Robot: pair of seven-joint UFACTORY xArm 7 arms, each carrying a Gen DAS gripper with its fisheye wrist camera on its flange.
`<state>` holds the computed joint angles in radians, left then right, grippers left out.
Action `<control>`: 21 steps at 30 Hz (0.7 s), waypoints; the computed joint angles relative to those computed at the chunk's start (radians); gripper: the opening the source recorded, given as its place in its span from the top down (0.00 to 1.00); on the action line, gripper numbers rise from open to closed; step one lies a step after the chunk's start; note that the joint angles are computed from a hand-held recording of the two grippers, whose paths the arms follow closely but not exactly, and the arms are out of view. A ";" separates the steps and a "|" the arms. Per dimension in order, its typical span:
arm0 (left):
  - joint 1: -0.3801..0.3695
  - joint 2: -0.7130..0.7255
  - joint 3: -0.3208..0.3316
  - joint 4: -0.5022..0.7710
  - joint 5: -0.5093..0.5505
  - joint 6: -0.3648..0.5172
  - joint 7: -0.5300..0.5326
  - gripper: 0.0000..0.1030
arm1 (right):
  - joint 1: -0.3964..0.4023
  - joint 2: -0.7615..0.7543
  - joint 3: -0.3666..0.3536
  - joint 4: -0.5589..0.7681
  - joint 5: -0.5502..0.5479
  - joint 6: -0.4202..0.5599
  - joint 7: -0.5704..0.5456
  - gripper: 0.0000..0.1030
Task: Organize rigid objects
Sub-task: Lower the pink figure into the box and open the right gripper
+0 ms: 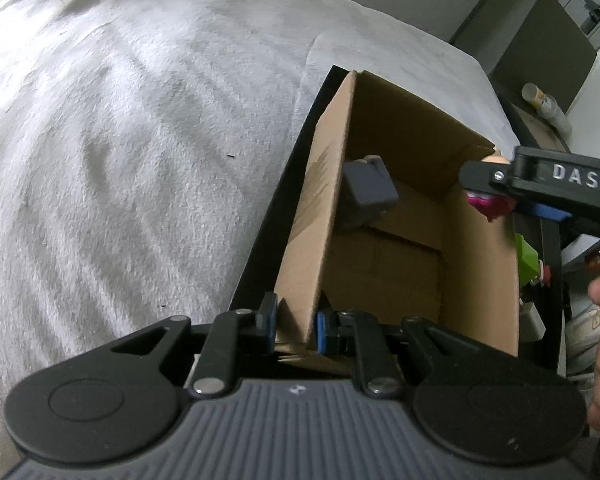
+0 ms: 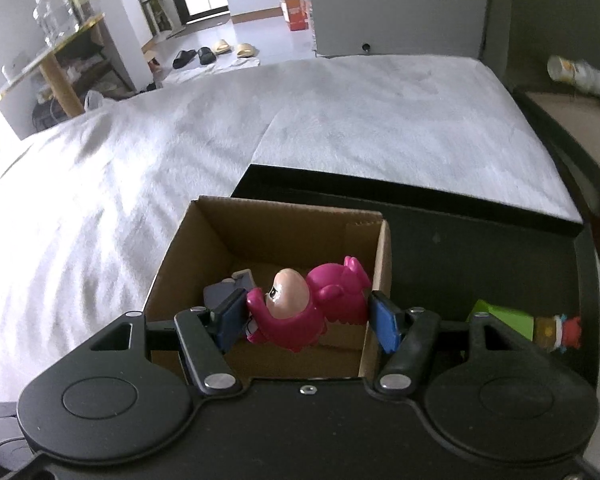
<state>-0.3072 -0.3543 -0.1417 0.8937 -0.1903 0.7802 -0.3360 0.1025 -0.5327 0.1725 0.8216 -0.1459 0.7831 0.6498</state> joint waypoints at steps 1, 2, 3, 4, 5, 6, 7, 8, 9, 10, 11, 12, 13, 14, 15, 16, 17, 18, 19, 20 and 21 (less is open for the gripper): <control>0.000 0.002 0.001 0.002 -0.001 0.002 0.001 0.83 | 0.004 0.007 -0.002 0.004 0.002 0.000 -0.007 0.38; 0.001 0.003 0.001 0.003 -0.001 0.002 -0.001 0.83 | 0.006 0.014 -0.003 0.008 0.004 0.002 -0.013 0.38; 0.002 0.003 0.002 0.003 -0.001 0.002 -0.003 0.83 | 0.008 0.019 -0.003 0.011 0.003 0.001 -0.018 0.38; 0.002 0.003 0.001 0.003 -0.002 0.003 -0.006 0.83 | 0.009 0.024 -0.001 0.015 -0.001 0.001 -0.024 0.38; 0.002 0.004 0.000 0.004 -0.001 0.004 -0.009 0.83 | 0.010 0.029 0.000 0.019 -0.007 0.000 -0.031 0.38; 0.003 0.004 -0.001 0.006 0.002 0.006 -0.012 0.83 | 0.011 0.038 -0.001 0.025 -0.011 -0.001 -0.041 0.38; 0.004 0.006 -0.003 0.008 0.005 0.009 -0.017 0.83 | 0.012 0.043 -0.001 0.029 -0.013 -0.001 -0.046 0.38; 0.005 0.008 -0.004 0.012 0.008 0.012 -0.020 0.83 | 0.014 0.049 -0.002 0.034 -0.015 -0.004 -0.055 0.38; 0.005 0.009 -0.005 0.014 0.010 0.014 -0.025 0.83 | 0.012 0.051 0.000 0.036 -0.023 -0.012 -0.059 0.37; 0.005 0.010 -0.004 0.015 0.010 0.015 -0.026 0.83 | 0.006 0.051 0.005 0.036 -0.037 -0.025 -0.054 0.34; 0.005 0.010 -0.003 0.017 0.008 0.019 -0.028 0.83 | -0.001 0.044 0.011 0.032 -0.054 -0.040 -0.048 0.32; 0.005 0.010 -0.002 0.019 0.006 0.022 -0.029 0.83 | -0.007 0.041 0.015 0.031 -0.063 -0.046 -0.040 0.31; 0.004 0.010 0.000 0.019 0.003 0.023 -0.029 0.83 | -0.011 0.035 0.016 0.029 -0.067 -0.047 -0.034 0.31; 0.005 0.011 -0.001 0.019 0.005 0.022 -0.030 0.83 | -0.011 0.030 0.013 0.027 -0.065 -0.047 -0.031 0.31; 0.006 0.011 -0.002 0.019 0.008 0.021 -0.031 0.83 | -0.010 0.022 0.007 0.022 -0.057 -0.046 -0.030 0.31; 0.005 0.011 -0.001 0.019 0.005 0.021 -0.029 0.83 | -0.011 0.015 0.002 0.017 -0.050 -0.045 -0.029 0.31; 0.005 0.012 -0.001 0.020 0.006 0.022 -0.030 0.83 | -0.010 0.006 -0.004 0.012 -0.042 -0.042 -0.030 0.31; 0.005 0.012 -0.002 0.020 0.007 0.022 -0.032 0.83 | -0.009 -0.003 -0.007 0.008 -0.035 -0.038 -0.033 0.31; 0.005 0.011 -0.002 0.020 0.007 0.022 -0.033 0.83 | -0.007 -0.013 -0.012 0.001 -0.026 -0.037 -0.035 0.31; 0.006 0.012 -0.003 0.019 0.009 0.020 -0.033 0.83 | -0.005 -0.022 -0.018 -0.003 -0.015 -0.035 -0.040 0.31; 0.006 0.012 -0.003 0.018 0.010 0.019 -0.034 0.83 | -0.004 -0.031 -0.022 -0.006 -0.004 -0.031 -0.043 0.31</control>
<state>-0.3015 -0.3422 -0.1444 0.9120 -0.1807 0.7995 -0.3697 0.0984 -0.5632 0.1505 0.8158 -0.1501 0.7516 0.6070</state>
